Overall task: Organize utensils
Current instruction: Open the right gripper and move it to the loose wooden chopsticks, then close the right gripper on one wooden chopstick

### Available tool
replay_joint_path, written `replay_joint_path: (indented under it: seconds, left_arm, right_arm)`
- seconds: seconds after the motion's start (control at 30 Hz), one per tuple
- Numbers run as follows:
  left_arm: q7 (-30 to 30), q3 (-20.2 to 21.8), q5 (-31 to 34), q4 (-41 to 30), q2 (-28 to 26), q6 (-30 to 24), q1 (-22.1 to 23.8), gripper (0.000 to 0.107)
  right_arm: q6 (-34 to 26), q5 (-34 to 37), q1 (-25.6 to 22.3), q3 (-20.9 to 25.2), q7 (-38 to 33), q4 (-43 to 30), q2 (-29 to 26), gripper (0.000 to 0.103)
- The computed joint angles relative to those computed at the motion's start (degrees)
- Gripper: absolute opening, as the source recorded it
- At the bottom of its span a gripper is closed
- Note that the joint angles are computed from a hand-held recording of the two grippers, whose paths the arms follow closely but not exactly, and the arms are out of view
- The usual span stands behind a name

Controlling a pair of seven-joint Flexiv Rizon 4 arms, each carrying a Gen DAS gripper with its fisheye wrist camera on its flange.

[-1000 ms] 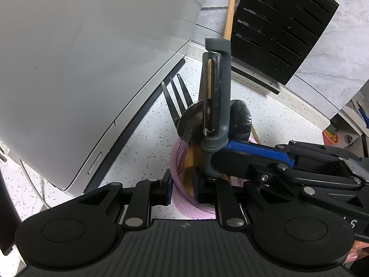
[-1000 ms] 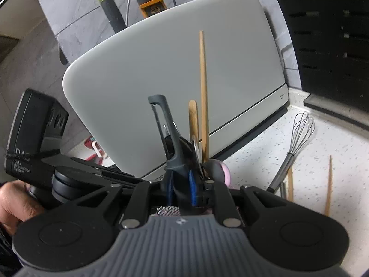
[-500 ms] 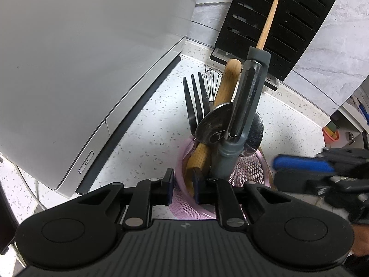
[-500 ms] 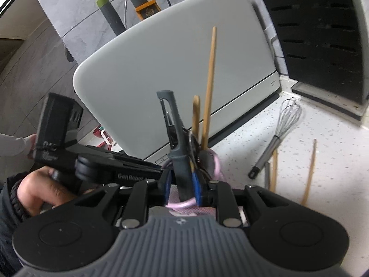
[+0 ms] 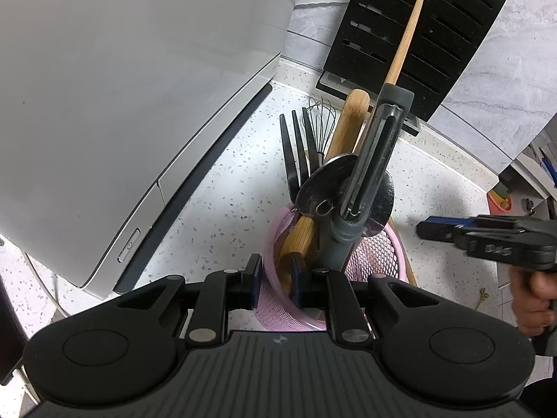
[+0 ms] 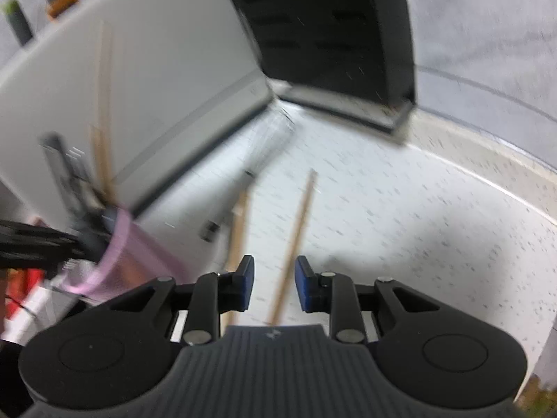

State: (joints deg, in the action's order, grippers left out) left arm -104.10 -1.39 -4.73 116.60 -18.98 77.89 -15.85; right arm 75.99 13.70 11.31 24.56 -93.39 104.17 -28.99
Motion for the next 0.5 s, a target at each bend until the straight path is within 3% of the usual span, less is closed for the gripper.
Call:
replay_joint_path:
  seconds: [0.17,0.37,0.5]
  left_arm:
    - [0.0,0.2,0.4,-0.2,0.0,-0.1,-0.1,0.019]
    - [0.7,-0.5,-0.3,0.2,0.0,0.2,0.4,0.02]
    - [1.0,-0.5,-0.5,0.3,0.0,0.3,0.4,0.021]
  right_arm:
    - [0.6,-4.9,4.6,-4.0,3.8,0.8,-0.7,0.025]
    - [1.3,-16.9,13.6,-13.4,14.2,3.9,-0.3,0.023]
    - [2.0,-21.8,14.5,-14.9,18.4,4.8,-0.4,0.017]
